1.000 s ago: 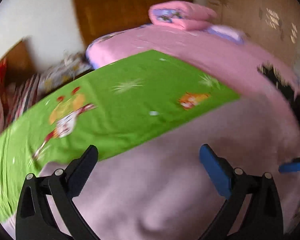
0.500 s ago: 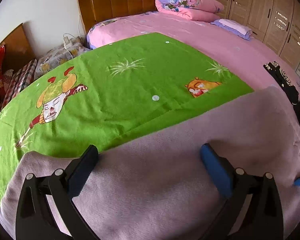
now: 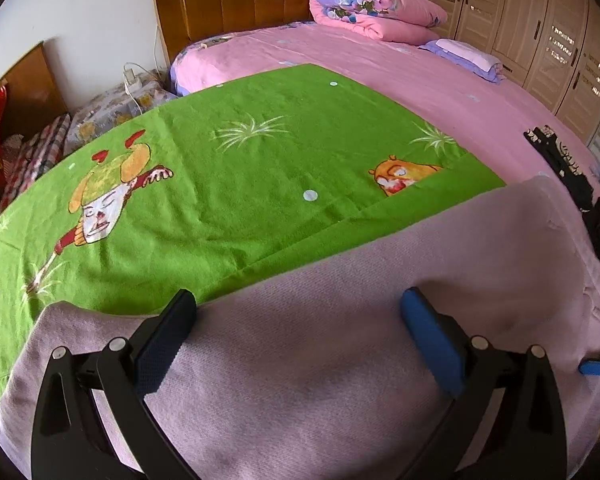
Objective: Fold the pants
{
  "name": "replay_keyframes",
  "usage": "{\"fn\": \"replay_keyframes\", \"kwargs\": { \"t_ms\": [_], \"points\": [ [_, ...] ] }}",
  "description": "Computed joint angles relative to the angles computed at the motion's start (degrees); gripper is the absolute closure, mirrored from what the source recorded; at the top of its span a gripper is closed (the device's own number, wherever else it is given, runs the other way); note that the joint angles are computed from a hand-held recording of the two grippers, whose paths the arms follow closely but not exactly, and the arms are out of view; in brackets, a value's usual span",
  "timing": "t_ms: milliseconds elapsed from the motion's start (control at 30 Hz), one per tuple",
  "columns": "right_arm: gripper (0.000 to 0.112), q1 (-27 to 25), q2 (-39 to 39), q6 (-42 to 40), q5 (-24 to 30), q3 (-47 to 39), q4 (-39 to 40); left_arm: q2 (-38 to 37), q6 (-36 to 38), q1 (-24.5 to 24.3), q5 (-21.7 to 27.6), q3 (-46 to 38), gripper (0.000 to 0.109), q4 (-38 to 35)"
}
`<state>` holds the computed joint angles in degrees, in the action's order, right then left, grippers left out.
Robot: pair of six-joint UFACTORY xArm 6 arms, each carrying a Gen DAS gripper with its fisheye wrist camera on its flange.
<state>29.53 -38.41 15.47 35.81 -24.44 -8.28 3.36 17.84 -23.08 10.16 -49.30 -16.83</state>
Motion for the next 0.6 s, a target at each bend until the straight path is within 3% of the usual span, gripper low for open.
{"fn": "replay_keyframes", "kwargs": {
  "t_ms": [100, 167, 233, 267, 333, 400, 500, 600],
  "points": [
    [0.014, -0.2, 3.5, -2.1, 4.0, -3.7, 1.3, -2.2, 4.0, 0.7, 2.9, 0.4, 0.007, -5.4],
    [0.013, -1.0, 4.1, -4.3, 4.4, -3.9, 3.4, -8.4, 11.2, 1.9, 5.1, 2.7, 0.007, -17.1],
    [0.014, -0.8, 5.7, -5.0, 8.2, -6.5, 3.4, -14.4, 19.5, 3.6, 4.2, 6.1, 0.007, -26.1],
    [0.014, 0.2, 7.6, -2.4, 11.5, -9.4, 0.5, -15.9, 21.0, 4.6, 2.7, 7.7, 0.007, -27.0],
    [0.014, 3.2, 11.1, 6.3, 15.7, -15.2, -10.6, -16.9, 17.0, 8.5, -0.3, 10.5, 0.007, -21.5],
    [0.014, 3.7, 13.3, 10.2, 11.3, -18.0, -15.0, -16.4, 12.0, 13.2, 1.6, 11.0, 0.007, -17.0],
    [0.014, 4.2, 19.5, 5.8, -3.8, -20.7, -8.2, -13.6, 7.7, 17.7, 4.7, 11.0, 0.007, -14.4],
    [0.014, 5.6, 28.2, -1.2, -7.3, -25.5, -3.5, -13.2, 8.0, 17.4, -0.6, 13.9, 0.007, -12.8]
  ]
}}
